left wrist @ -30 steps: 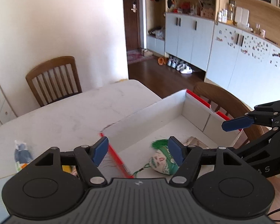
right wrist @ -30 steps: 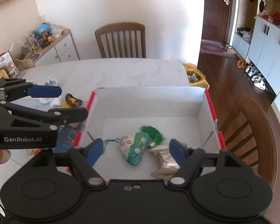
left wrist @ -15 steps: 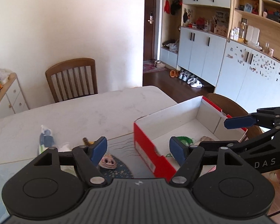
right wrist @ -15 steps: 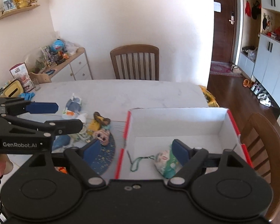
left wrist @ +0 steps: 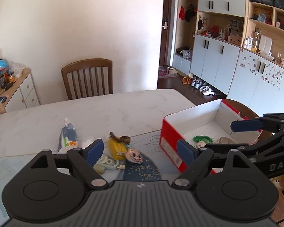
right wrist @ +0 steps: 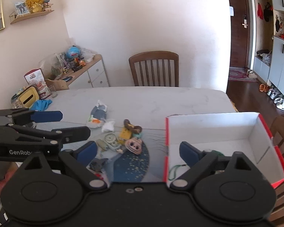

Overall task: Organize objects
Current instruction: 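Withdraw both tools from the box back toward the round mat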

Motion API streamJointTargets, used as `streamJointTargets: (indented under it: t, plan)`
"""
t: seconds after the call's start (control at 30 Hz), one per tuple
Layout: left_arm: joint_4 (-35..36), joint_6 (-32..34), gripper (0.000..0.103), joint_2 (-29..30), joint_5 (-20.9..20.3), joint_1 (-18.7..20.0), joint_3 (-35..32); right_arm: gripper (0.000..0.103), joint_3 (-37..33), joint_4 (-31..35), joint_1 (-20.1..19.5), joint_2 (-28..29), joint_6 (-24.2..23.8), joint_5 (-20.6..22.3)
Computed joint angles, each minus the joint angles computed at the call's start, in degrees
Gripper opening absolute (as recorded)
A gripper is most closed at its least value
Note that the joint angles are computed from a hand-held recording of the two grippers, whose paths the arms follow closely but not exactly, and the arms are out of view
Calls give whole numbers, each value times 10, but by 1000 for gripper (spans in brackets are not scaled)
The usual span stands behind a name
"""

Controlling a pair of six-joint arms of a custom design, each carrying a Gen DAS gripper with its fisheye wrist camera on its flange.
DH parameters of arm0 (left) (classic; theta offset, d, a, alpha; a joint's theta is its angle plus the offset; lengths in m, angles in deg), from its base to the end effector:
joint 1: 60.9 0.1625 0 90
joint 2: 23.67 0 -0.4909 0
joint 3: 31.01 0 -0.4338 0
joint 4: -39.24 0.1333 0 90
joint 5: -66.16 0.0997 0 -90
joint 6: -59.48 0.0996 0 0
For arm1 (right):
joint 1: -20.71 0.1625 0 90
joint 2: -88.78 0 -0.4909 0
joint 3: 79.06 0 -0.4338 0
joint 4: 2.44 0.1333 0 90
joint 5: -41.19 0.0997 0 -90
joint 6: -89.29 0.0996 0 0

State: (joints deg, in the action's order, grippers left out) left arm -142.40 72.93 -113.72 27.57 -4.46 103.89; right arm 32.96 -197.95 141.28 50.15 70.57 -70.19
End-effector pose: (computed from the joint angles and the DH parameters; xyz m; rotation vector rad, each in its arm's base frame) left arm -0.0566 -0.4673 0.3776 0.4497 2.1636 -1.1034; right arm 0.4096 -0.5028 0.0277 0.9977 -2.5283 0.8300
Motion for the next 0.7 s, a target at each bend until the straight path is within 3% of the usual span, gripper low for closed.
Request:
streamJointTargets:
  t: [0.07, 0.2, 0.7]
  plan:
    - [0, -3, 88, -7, -4, 12, 3, 102, -5, -1, 2, 8, -2, 7]
    - [-15, 5, 95, -16, -20, 43, 12, 102, -20, -1, 7, 27, -8, 9]
    - [-57, 104, 95, 12, -115, 154, 29, 102, -85, 26, 3, 105, 13, -30]
